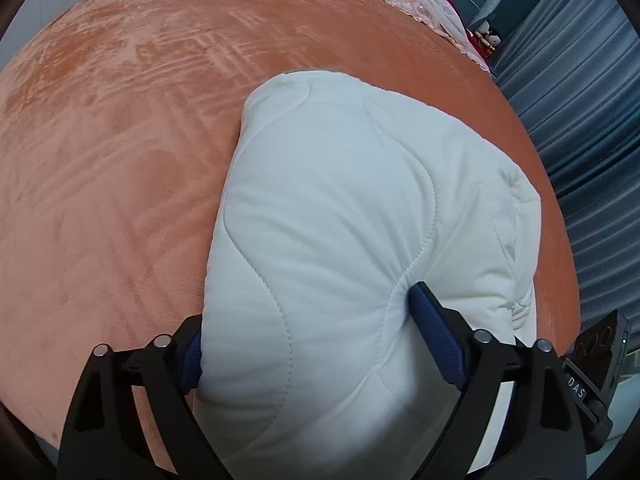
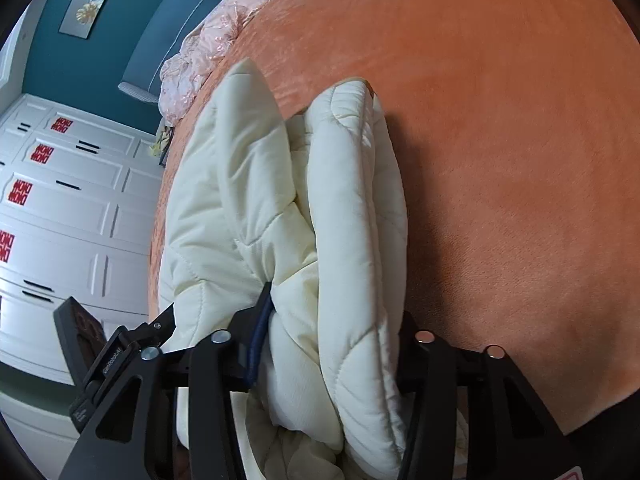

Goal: Fold large clothes

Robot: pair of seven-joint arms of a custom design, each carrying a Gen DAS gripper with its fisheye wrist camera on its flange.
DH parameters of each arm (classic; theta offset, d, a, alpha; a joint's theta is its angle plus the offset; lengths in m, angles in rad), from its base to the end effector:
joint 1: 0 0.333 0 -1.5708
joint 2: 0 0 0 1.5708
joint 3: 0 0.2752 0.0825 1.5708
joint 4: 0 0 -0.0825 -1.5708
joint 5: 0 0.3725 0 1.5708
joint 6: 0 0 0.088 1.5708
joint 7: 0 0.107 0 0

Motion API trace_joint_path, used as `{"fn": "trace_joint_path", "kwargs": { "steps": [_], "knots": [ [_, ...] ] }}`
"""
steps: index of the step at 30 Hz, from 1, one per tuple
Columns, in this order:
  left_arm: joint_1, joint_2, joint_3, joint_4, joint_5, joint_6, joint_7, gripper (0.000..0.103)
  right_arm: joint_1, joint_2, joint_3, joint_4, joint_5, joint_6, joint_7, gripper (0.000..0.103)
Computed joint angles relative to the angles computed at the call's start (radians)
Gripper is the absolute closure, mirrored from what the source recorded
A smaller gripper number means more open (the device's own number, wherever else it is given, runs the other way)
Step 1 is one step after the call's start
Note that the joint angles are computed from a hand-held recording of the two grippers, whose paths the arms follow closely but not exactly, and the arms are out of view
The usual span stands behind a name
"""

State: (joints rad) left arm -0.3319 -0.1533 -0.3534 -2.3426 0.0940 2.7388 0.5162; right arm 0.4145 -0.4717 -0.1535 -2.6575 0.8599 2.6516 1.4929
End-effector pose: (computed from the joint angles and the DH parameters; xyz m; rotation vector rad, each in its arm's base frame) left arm 0.4006 -0.3355 0.4182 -2.3687 1.7796 -0.8282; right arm 0.4127 0.0911 0.4007 -1.3896 1.9790 0.2908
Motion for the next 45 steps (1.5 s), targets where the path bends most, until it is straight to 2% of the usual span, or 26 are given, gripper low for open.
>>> {"fn": "trace_joint_path", "kwargs": {
  "steps": [4,6,14,17,20,24,29,31,32,36,38,40,42,45],
  "knots": [
    [-0.005,-0.058,-0.008,-0.003,0.012,-0.026,0.019,0.042,-0.027,-0.066,0.041,-0.025,-0.085,0.015,0.068,0.066],
    [-0.013,-0.098,-0.008,-0.015,-0.011,-0.019,0.043,0.046,-0.039,-0.125,0.055,-0.045,-0.151,0.017,0.116,0.067],
    [0.034,-0.285,-0.084,-0.003,0.034,0.037,0.068,0.048,-0.071,-0.396,0.087,-0.077,-0.364,0.031,0.250,0.067],
    [0.072,-0.359,-0.104,0.012,0.054,0.079,0.091,0.048,-0.053,-0.438,0.097,-0.033,-0.416,0.073,0.275,0.067],
    [0.124,-0.439,-0.116,0.024,0.070,0.116,0.131,0.048,-0.016,-0.421,0.106,0.039,-0.467,0.127,0.283,0.067],
    [0.190,-0.528,-0.102,0.018,0.065,0.164,0.199,0.047,0.090,-0.339,0.074,0.149,-0.506,0.224,0.263,0.067],
    [0.242,-0.548,-0.033,0.008,0.033,0.196,0.321,0.047,0.225,-0.171,0.027,0.267,-0.529,0.338,0.279,0.067],
    [0.242,-0.527,0.011,-0.010,0.009,0.233,0.380,0.047,0.310,-0.098,-0.026,0.304,-0.513,0.388,0.259,0.067],
    [0.236,-0.512,0.034,-0.016,-0.004,0.247,0.412,0.047,0.371,-0.056,-0.072,0.330,-0.494,0.406,0.235,0.067],
    [0.205,-0.431,0.132,-0.035,-0.061,0.304,0.543,0.047,0.595,0.080,-0.260,0.437,-0.352,0.415,0.091,0.067],
    [0.188,-0.376,0.177,-0.042,-0.095,0.334,0.599,0.047,0.672,0.177,-0.327,0.511,-0.263,0.405,0.025,0.067],
    [0.166,-0.326,0.217,-0.050,-0.138,0.351,0.644,0.047,0.710,0.278,-0.372,0.584,-0.169,0.371,-0.037,0.067],
    [0.120,-0.267,0.276,-0.054,-0.196,0.368,0.698,0.047,0.716,0.380,-0.395,0.655,-0.068,0.321,-0.088,0.067],
    [0.047,-0.185,0.356,-0.055,-0.286,0.389,0.782,0.047,0.675,0.520,-0.380,0.747,0.026,0.253,-0.117,0.067]
  ]
}}
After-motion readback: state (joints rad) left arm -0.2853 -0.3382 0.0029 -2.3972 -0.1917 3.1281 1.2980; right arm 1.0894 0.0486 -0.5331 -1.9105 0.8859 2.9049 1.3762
